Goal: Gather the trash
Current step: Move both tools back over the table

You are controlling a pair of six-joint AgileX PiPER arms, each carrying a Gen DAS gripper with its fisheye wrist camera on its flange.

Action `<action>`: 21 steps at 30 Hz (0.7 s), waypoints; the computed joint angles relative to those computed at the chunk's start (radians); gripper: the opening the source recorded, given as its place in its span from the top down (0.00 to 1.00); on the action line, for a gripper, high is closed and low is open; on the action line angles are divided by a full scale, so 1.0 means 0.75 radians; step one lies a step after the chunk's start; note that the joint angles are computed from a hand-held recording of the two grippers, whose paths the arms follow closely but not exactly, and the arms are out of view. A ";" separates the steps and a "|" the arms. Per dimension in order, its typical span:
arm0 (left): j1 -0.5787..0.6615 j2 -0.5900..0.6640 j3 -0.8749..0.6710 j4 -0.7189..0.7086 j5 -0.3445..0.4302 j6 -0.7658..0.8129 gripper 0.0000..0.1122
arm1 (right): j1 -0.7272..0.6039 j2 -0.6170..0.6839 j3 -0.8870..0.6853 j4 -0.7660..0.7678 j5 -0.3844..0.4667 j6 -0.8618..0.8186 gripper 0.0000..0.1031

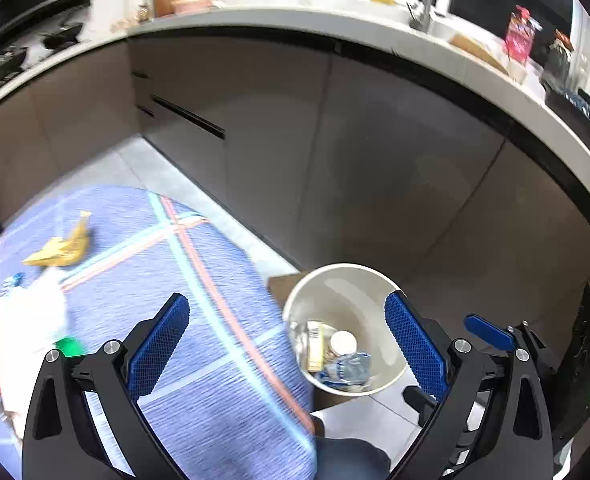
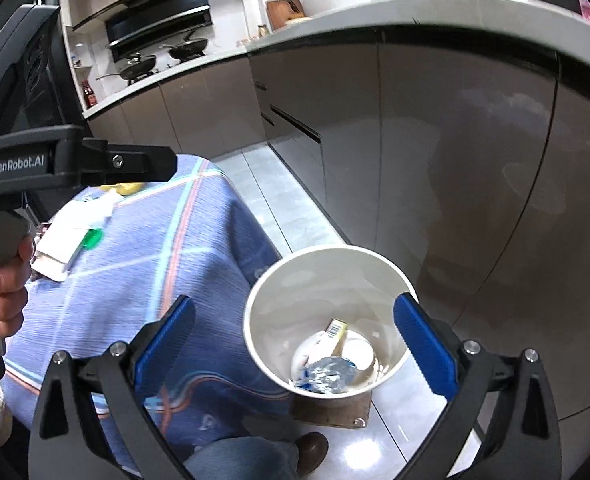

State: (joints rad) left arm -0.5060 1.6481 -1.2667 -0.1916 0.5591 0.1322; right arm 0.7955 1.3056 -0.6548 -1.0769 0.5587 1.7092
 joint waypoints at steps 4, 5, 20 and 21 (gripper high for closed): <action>0.060 -0.170 0.105 0.063 0.016 -0.076 0.16 | 0.127 -0.007 -0.083 0.027 0.119 -0.018 0.03; 0.086 -0.200 0.131 0.049 0.016 -0.065 0.16 | 0.163 -0.004 -0.110 0.027 0.148 -0.016 0.03; 0.769 -0.559 0.488 -0.337 0.170 0.471 0.16 | 0.376 0.276 -0.537 0.156 0.168 -0.184 0.03; 0.838 -0.567 0.508 -0.376 0.189 0.538 0.16 | 0.382 0.305 -0.569 0.170 0.156 -0.204 0.03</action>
